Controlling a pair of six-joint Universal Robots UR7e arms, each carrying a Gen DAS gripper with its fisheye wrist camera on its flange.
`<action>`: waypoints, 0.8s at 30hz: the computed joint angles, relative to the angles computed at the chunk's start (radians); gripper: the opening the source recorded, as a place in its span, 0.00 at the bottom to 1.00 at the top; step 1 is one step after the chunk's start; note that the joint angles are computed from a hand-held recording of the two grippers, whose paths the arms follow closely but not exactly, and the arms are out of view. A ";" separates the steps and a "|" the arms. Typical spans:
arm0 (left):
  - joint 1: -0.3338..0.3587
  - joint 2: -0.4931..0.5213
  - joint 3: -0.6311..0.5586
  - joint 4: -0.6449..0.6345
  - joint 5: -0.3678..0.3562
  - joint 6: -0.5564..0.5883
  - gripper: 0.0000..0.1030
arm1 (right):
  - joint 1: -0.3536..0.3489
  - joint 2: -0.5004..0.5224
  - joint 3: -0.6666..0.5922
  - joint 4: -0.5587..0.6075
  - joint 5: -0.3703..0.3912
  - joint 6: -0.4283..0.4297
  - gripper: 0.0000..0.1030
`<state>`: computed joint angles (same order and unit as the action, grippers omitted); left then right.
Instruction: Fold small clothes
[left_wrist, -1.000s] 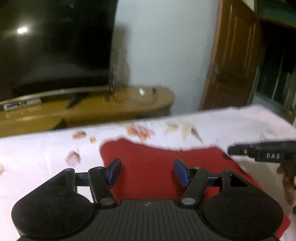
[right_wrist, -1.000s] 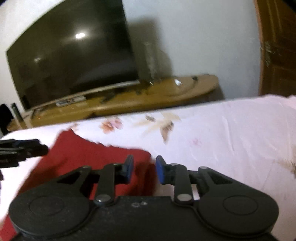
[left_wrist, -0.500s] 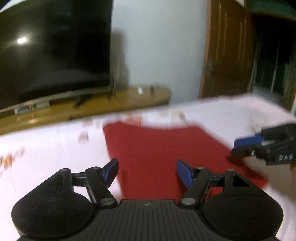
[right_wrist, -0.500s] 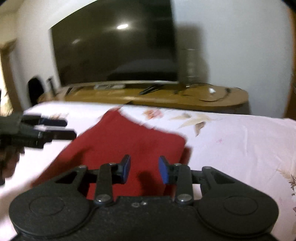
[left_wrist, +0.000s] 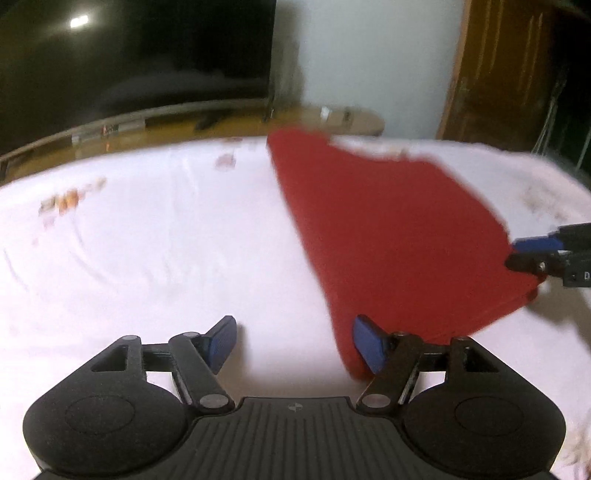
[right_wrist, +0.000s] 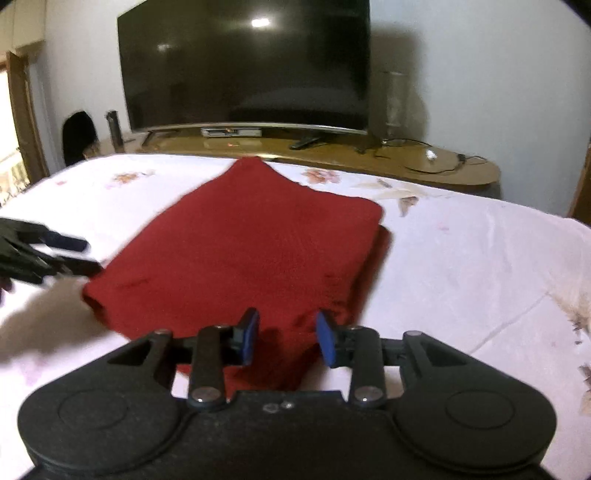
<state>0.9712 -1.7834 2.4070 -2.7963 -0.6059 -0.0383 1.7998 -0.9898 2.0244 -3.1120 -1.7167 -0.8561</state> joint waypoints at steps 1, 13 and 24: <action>0.001 0.005 -0.006 0.014 0.018 -0.024 0.79 | 0.006 0.010 -0.007 0.028 -0.052 0.021 0.36; -0.151 -0.220 0.009 0.241 0.070 -0.100 1.00 | 0.016 -0.121 0.047 0.093 -0.038 0.525 0.54; -0.048 -0.150 -0.018 0.025 -0.081 0.092 1.00 | -0.035 -0.139 0.076 0.027 0.077 0.651 0.64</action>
<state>0.9234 -1.9334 2.3888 -2.7717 -0.6872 0.0538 1.7647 -1.1285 2.1004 -3.0855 -1.6396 -0.2051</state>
